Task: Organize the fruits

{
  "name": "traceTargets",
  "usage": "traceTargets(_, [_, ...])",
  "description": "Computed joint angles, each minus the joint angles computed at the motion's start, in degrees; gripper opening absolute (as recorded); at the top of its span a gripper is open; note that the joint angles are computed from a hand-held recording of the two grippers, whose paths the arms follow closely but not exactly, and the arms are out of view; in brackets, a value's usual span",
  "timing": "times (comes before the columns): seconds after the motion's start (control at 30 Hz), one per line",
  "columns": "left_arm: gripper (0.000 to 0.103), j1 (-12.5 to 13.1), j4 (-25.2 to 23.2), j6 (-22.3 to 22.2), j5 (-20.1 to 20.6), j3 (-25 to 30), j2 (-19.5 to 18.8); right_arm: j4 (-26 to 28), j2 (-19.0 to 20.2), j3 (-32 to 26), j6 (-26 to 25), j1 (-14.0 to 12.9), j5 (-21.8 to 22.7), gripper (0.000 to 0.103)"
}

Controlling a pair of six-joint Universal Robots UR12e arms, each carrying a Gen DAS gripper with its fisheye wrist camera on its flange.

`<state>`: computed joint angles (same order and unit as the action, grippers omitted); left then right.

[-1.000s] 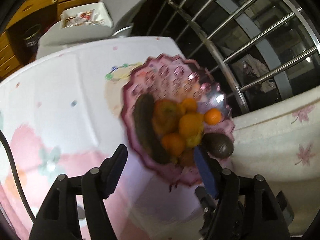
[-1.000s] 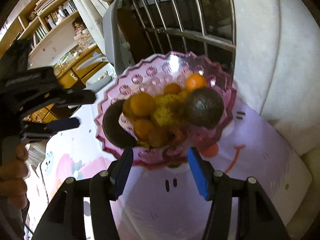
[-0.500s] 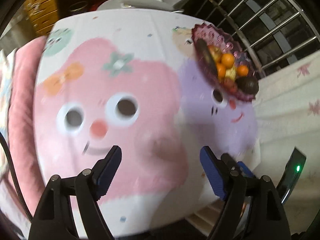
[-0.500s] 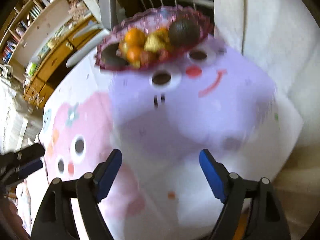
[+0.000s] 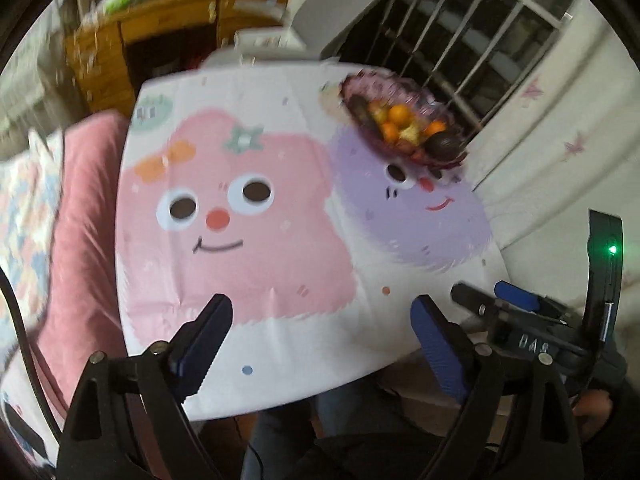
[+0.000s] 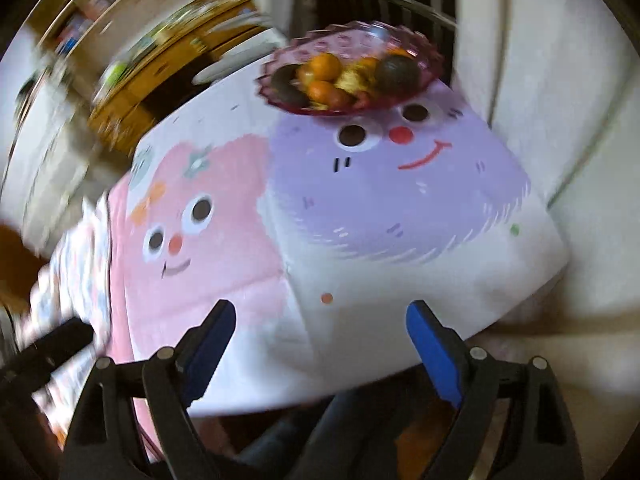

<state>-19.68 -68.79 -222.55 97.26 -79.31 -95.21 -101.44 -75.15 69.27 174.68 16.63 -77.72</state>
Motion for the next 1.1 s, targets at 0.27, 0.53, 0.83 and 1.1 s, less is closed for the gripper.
traceTargets(0.27, [0.090,-3.1,-6.9,-3.5,2.9,7.3,-2.7,10.4,-1.5,-4.4,-15.1,-1.8,5.2,0.089])
traceTargets(0.53, [0.102,-6.7,-11.6,-10.6,12.3,13.7,-5.1,14.5,-2.6,-8.0,-19.0,-3.8,8.8,0.091])
traceTargets(0.83, [0.102,-9.3,-18.4,-22.7,19.0,17.7,-7.7,7.3,-3.1,-6.8,-20.8,-5.8,12.0,0.103])
traceTargets(1.1, [0.102,-10.8,-23.7,-29.0,20.1,20.6,-10.0,10.8,-1.9,-8.0,-25.3,-6.7,12.3,0.103])
